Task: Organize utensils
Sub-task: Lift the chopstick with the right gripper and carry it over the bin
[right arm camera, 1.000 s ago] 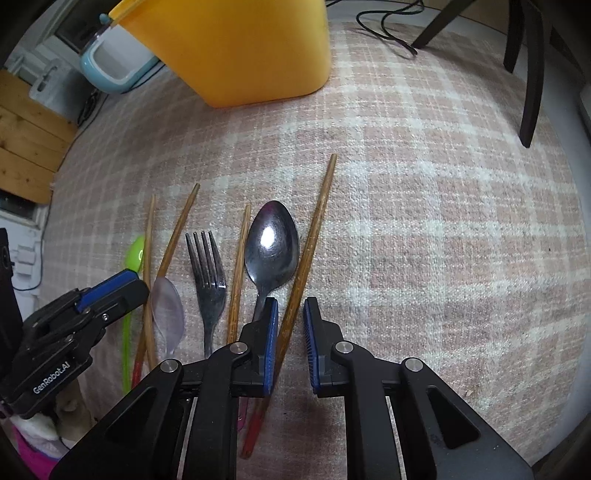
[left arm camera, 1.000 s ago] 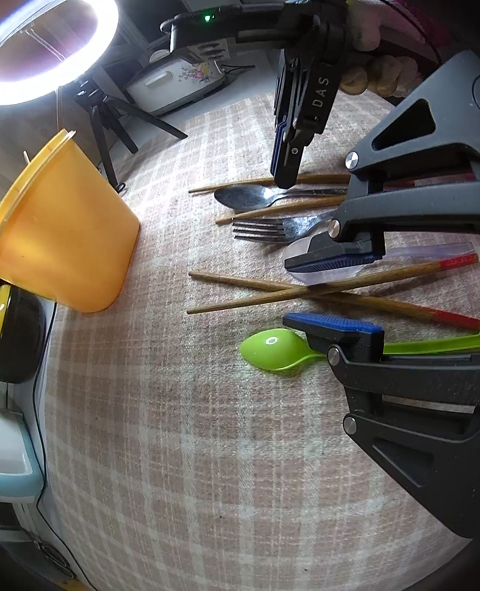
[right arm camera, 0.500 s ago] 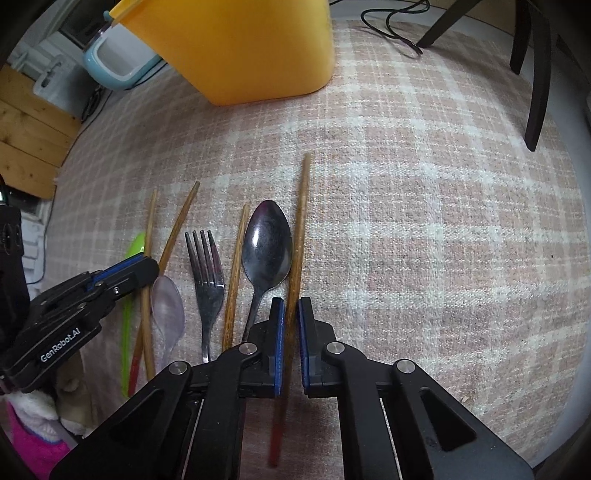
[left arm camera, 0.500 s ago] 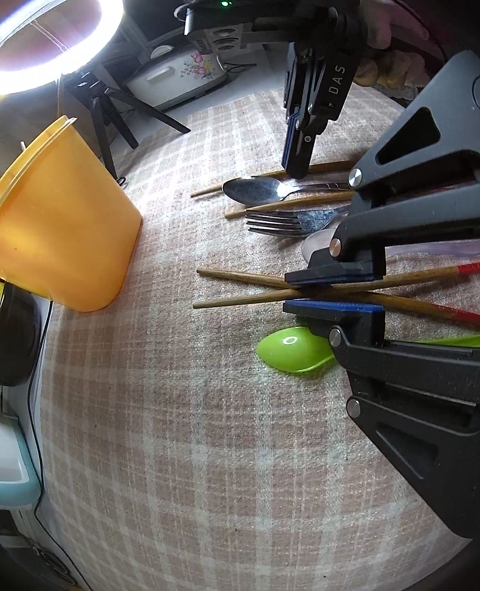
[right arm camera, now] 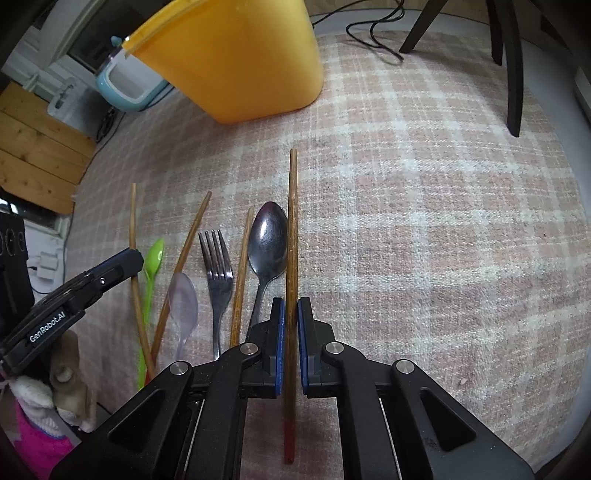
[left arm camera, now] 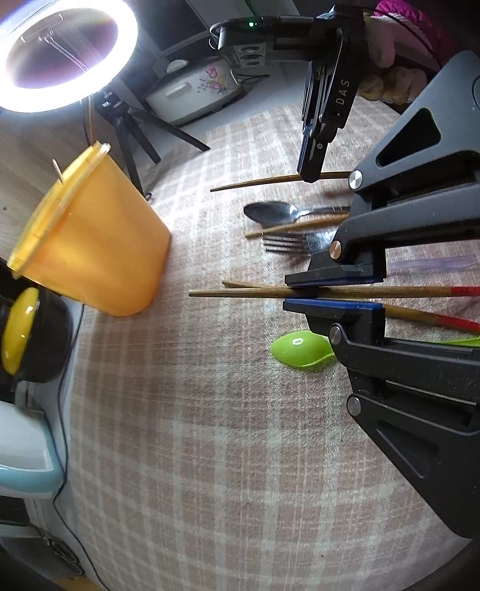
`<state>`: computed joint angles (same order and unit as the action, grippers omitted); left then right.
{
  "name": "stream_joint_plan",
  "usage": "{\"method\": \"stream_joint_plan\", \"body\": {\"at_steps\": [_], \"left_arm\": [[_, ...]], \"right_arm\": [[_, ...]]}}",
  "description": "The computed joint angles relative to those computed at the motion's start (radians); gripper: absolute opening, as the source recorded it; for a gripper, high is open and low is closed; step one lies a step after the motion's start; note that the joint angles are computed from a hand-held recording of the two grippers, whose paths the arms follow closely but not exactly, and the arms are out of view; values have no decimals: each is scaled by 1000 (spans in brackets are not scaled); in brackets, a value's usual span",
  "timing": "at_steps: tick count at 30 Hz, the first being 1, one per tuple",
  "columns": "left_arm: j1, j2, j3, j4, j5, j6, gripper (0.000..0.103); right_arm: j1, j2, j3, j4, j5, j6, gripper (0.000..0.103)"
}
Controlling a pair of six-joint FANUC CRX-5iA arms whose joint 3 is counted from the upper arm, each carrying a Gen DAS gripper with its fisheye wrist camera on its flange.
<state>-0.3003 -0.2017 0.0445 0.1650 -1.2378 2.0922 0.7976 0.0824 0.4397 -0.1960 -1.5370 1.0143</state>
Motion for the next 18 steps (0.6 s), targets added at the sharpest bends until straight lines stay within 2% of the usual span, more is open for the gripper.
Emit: {"method": "stream_joint_plan", "body": {"at_steps": [8,12,18], "left_arm": [[-15,-34,26,-21,13,27,4],[-13,-54,40,-29,12,35,4],[-40,-42,130,-94,3,51,4]], "right_arm": [[-15,-117,-67,19,67,5,5],[-26,-143,-78,15,98,8,5],[33,-165,-76,96,165,-20,5]]}}
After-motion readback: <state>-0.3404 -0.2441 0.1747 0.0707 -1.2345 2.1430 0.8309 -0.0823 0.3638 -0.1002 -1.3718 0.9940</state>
